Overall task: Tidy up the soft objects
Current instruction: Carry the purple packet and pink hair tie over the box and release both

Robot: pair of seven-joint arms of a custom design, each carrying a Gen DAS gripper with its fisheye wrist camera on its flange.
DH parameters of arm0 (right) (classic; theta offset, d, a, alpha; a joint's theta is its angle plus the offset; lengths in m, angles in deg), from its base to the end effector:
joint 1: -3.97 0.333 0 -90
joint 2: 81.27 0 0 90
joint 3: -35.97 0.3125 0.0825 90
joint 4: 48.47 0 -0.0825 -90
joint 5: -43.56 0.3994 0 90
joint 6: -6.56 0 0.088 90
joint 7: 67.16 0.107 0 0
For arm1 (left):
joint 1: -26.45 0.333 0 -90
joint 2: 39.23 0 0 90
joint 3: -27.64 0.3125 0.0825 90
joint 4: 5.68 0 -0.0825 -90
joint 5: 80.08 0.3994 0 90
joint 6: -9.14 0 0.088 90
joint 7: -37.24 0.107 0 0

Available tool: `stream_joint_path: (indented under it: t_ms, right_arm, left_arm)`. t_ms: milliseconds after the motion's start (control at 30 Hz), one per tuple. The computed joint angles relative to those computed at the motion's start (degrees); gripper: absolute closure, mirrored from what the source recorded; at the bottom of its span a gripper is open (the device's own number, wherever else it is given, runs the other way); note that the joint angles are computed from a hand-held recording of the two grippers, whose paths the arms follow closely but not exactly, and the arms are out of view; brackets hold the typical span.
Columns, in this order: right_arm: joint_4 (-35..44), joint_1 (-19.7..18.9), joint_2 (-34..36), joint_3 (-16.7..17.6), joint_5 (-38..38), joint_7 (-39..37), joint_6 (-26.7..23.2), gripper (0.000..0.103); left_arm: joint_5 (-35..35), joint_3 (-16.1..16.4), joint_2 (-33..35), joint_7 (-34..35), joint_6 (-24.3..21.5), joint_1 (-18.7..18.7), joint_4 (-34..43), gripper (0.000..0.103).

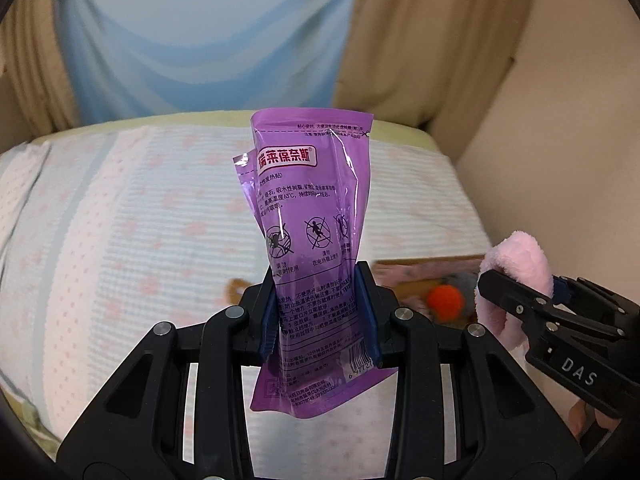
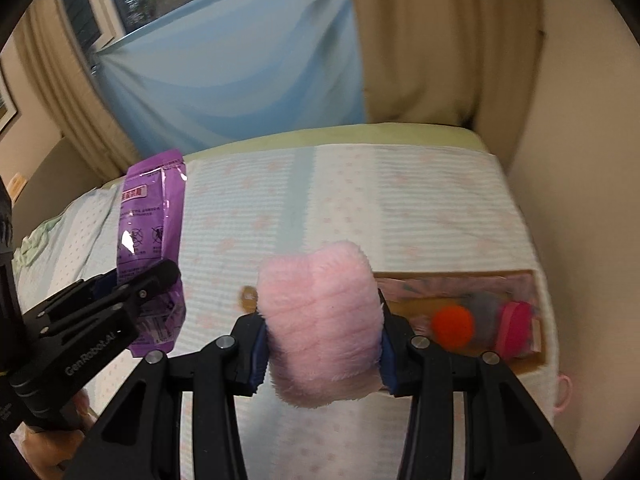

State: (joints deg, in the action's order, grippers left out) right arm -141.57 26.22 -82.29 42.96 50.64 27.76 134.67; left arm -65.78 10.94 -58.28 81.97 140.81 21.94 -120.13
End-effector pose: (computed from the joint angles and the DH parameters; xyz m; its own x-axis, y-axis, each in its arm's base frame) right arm 0.5329 0.3034 0.6802 0.4155 -0.8934 -0.1706 -0.7806 -0.2540 -0.5710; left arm 0.4788 -0.2045 0.6586 0.2395 -0.9593 0.1495 -0.7330 -0.2796 -0.6202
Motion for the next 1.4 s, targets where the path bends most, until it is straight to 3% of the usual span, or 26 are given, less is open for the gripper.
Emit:
stream_joint_path:
  t_ms: [100, 300, 667, 867, 1100, 1267, 1333, 1367, 1400]
  right_arm:
    - [-2.5, -1.9, -2.4, -1.9, 0.6, -1.4, 0.1, 0.062]
    - [-4.2, -5.5, -3.1, -4.5, 1.8, -4.2, -0.1, 0.062]
    - [-1.4, -10.6, 3.6, -5.8, 4.2, -6.0, -3.6, 0.062]
    - [0.6, -12.6, 7.9, -5.5, 4.9, -5.6, -6.3, 0.062]
    - [3.4, -14.3, 13.0, -4.9, 6.7, -3.1, -10.3, 0.062]
    - [5.0, -14.7, 16.0, -4.2, 7.6, -1.1, -12.5, 0.062]
    - [5.0, -15.1, 16.6, -3.9, 9.0, -0.6, -12.8, 0.061]
    - [4.8, -15.4, 16.8, -3.7, 10.2, -0.5, -12.6, 0.06]
    - [4.7, -15.7, 16.9, -3.6, 11.3, -0.2, -12.4, 0.058]
  left_arm:
    - [2.0, -2.6, 4.7, -1.8, -0.5, -1.2, 4.7, 0.072]
    - [6.6, -3.4, 15.8, -5.0, -2.4, -6.7, 15.2, 0.072]
    - [6.0, 1.5, 33.5, -0.5, -10.0, -16.9, 32.2, 0.072]
    - [2.2, 4.8, 39.7, 5.0, -12.0, -19.2, 36.1, 0.072]
    - [-1.5, 6.2, 46.6, 14.1, -16.4, -20.4, 41.3, 0.072]
    - [-2.1, 7.4, 50.3, 16.8, -18.8, -21.4, 45.7, 0.072]
    - [-2.0, 7.9, 53.0, 18.6, -20.7, -21.7, 49.3, 0.069]
    - [-1.9, 8.0, 54.2, 19.4, -21.6, -22.0, 51.2, 0.059]
    - [-1.6, 8.3, 55.5, 20.6, -22.8, -22.4, 53.2, 0.04]
